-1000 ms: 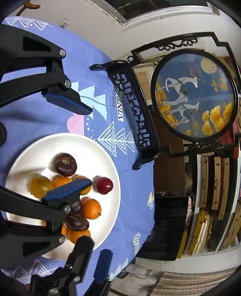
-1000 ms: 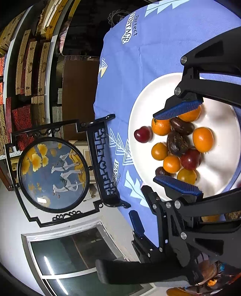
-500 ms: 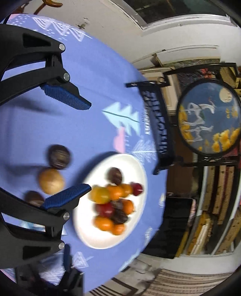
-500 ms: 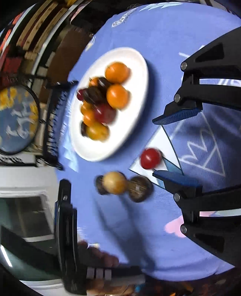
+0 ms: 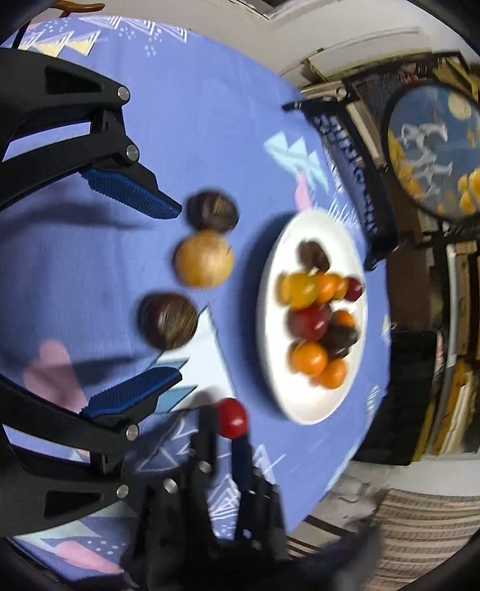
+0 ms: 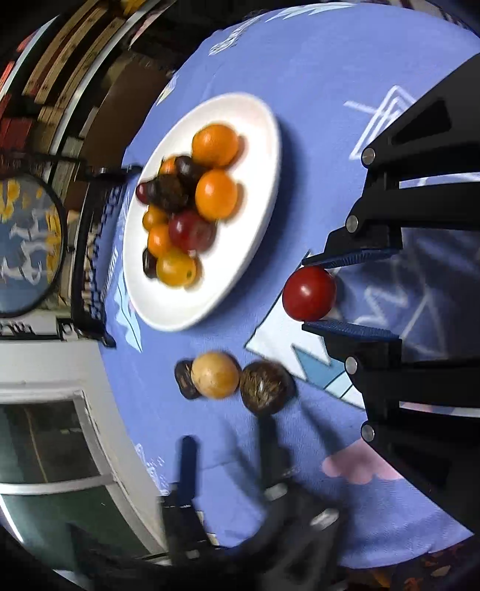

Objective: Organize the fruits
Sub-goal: 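Grasp the red tomato with the right tool while the left tool grasps a dark fruit, then lower the tomato and dark fruit onto the plate and open both tools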

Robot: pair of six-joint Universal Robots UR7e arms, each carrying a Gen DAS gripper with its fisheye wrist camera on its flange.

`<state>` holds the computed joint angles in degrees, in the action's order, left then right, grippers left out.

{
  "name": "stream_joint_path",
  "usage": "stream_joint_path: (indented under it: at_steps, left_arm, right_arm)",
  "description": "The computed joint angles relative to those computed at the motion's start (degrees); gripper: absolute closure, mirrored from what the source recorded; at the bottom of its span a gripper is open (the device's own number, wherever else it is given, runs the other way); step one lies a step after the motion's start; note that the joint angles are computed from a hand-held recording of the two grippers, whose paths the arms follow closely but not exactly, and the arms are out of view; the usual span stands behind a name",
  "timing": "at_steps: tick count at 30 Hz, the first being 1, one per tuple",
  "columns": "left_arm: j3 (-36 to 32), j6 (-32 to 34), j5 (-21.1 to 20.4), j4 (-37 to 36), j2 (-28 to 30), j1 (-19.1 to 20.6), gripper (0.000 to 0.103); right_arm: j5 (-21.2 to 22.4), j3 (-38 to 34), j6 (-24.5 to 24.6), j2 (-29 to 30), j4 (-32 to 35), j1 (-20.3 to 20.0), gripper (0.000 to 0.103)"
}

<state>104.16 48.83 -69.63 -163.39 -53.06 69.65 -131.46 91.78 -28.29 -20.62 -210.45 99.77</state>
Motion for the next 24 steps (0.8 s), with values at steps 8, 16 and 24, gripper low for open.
stream_joint_path:
  at_steps: [8,16,24]
  left_arm:
    - [-3.3,-6.9,3.8,4.7,3.8,-0.6,0.063]
    - [-2.2,-4.5,1.6,1.8,1.0,-0.6,0.063]
    - [-6.5,-2.4,-0.9,-6.0,1.9,-3.3,0.063]
  right_arm:
    - [1.1,2.4,0.6,-0.6,-1.9,-0.5,0.075]
    - [1.8,2.7,0.4,-0.6,-3.1,-0.2,0.075]
    - [2.2,1.4,-3.7,-1.9,-8.5,1.9,0.075]
